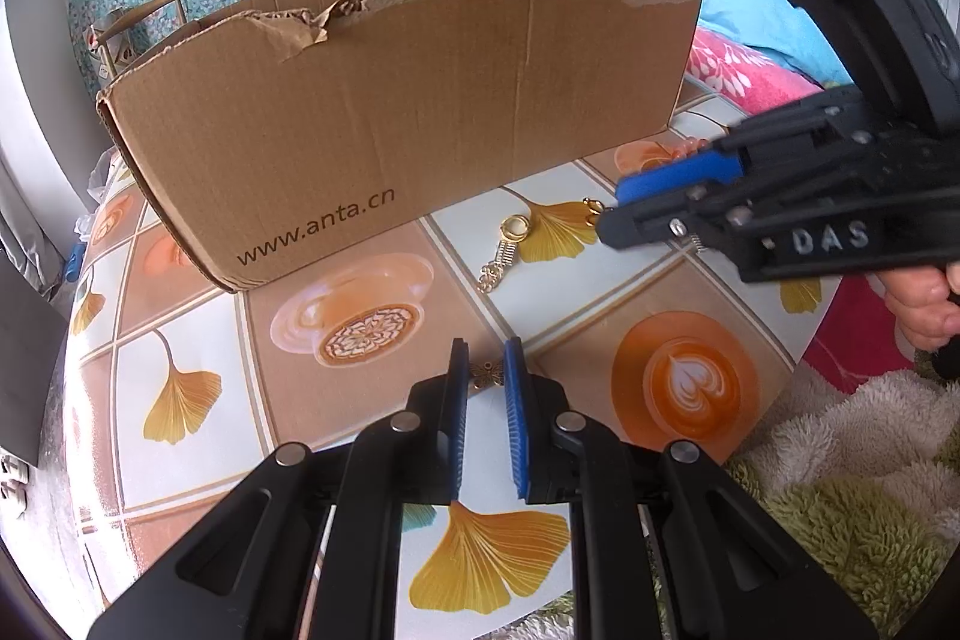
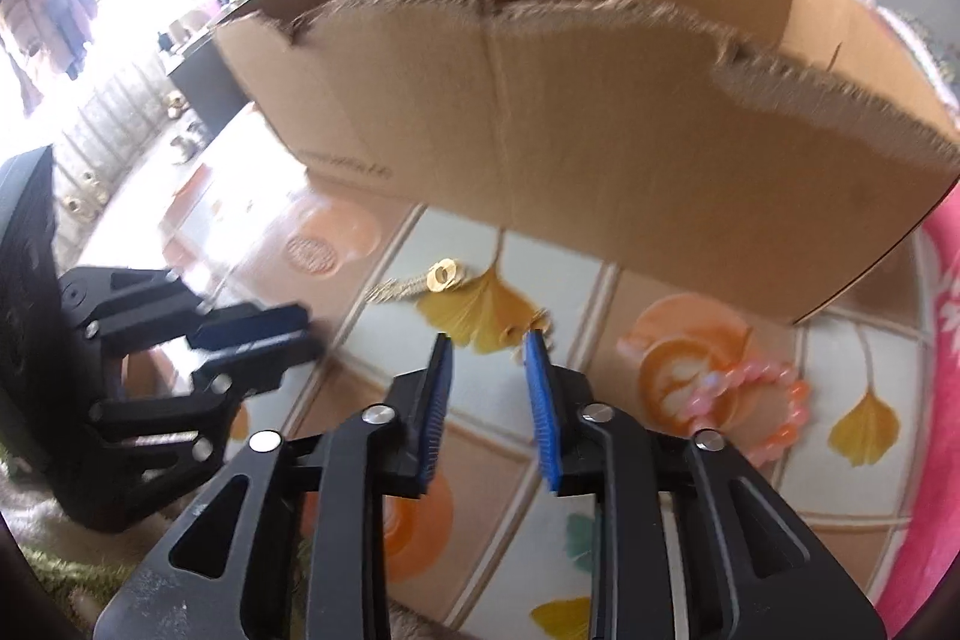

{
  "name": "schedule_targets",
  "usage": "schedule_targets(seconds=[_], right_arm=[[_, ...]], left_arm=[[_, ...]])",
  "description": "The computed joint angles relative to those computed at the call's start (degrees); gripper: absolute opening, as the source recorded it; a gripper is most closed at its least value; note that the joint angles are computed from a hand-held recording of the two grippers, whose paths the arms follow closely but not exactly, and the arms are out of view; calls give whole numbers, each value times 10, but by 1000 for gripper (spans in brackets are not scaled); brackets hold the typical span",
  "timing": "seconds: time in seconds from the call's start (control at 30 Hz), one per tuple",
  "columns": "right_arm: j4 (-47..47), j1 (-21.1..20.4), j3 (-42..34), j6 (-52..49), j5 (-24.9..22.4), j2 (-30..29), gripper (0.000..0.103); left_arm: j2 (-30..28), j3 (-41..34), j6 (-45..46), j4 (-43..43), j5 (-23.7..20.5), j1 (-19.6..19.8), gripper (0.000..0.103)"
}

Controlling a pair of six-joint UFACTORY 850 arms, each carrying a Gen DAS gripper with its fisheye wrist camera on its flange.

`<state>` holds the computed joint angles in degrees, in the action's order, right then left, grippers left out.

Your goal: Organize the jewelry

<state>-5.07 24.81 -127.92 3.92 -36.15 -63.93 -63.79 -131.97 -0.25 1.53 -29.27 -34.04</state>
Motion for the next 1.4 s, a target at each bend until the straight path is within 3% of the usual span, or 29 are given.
schedule_targets(seconds=[0.17, 0.47, 0.57, 0.83, 1.03, 1.3, 1.33, 1.4], right_arm=[[-17, -3, -58, 4, -25, -39, 28], [36, -1, -75, -34, -51, -46, 28], [7, 5, -54, 8, -35, -37, 28], [-117, 31, -114, 103, -64, -77, 28], [-140, 43, -101, 128, -50, -77, 14], [-99, 25, -65, 108, -22, -50, 13], [-93, 24, -60, 105, -19, -47, 0], [-85, 19, -50, 99, -16, -40, 0]], left_arm=[[-2, -4, 0, 0, 0, 0, 12], [-1, -2, -1, 1, 1, -1, 12], [-1, -2, -1, 1, 0, -1, 12], [-1, -1, -2, 2, 2, -1, 12], [-2, -3, -3, 3, 1, -1, 12], [-1, -1, -3, 2, 2, -1, 12], [-1, -1, -3, 2, 2, -1, 12], [0, 0, -3, 3, 2, -1, 12]])
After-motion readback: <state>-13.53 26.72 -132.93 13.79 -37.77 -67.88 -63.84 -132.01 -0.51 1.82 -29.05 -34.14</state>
